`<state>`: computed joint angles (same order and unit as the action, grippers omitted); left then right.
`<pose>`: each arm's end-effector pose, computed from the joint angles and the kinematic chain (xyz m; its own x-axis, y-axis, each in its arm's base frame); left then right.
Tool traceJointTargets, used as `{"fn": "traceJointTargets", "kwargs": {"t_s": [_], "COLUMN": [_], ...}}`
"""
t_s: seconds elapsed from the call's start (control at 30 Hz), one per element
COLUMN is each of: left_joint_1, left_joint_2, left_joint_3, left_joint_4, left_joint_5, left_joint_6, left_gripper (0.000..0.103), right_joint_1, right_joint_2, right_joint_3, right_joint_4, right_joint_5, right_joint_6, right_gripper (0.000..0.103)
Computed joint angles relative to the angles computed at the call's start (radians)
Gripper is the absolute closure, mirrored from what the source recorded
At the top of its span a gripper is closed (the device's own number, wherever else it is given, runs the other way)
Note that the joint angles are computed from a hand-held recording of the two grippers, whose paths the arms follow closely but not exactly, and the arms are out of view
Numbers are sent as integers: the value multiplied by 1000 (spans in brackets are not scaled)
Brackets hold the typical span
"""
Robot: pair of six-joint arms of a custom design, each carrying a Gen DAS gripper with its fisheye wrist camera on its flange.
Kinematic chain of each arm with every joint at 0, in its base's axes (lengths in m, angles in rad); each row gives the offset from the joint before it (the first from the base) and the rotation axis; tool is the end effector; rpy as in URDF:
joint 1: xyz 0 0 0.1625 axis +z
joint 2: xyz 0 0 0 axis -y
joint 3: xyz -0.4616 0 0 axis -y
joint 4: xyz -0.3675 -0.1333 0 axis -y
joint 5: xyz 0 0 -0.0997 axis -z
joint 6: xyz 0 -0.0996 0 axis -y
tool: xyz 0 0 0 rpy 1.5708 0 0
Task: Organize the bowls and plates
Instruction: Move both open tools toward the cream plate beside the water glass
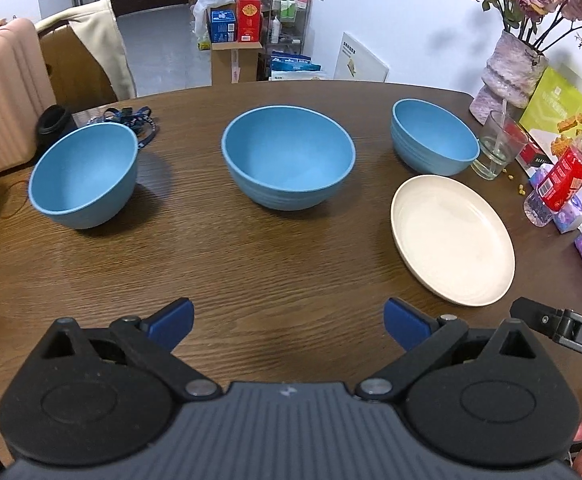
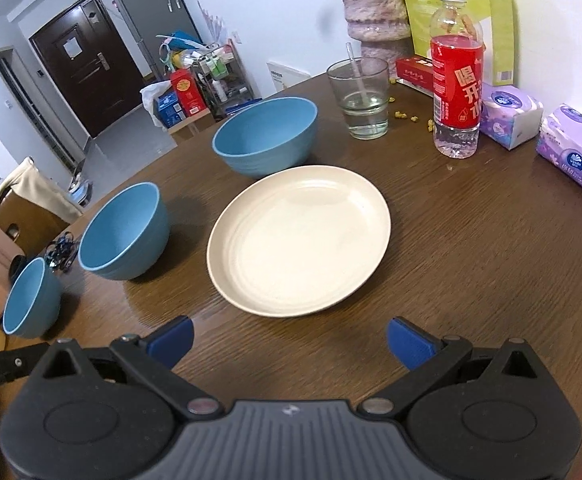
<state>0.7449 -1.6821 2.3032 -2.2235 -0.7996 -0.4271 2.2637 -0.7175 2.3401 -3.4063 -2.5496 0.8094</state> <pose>-0.1195 -0.3860 0.3391 -0.7615 0.1856 -0.6210 0.4607 0.8289 -0.3173 0.3187 -0.3046 0.0657 -0.8254 0.3915 0.4066 -0.0389 0.6792 -0.7329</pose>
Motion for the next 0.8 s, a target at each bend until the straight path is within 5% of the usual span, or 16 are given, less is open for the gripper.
{"fn": "traceJointTargets", "kwargs": {"t_s": [0.8], "left_joint_1": [41], "left_joint_2": [261], "left_joint_3": [-38], "left_joint_4": [-207], "left_joint_5": [-24], "left_joint_6": [41], "left_gripper": [0], "right_joint_1": [-156], "right_joint_2": [-57], "right_joint_3": [41], "right_joint_4": [-123], "right_joint_5": [39], "right_joint_6": [-197], "right_gripper": [0]}}
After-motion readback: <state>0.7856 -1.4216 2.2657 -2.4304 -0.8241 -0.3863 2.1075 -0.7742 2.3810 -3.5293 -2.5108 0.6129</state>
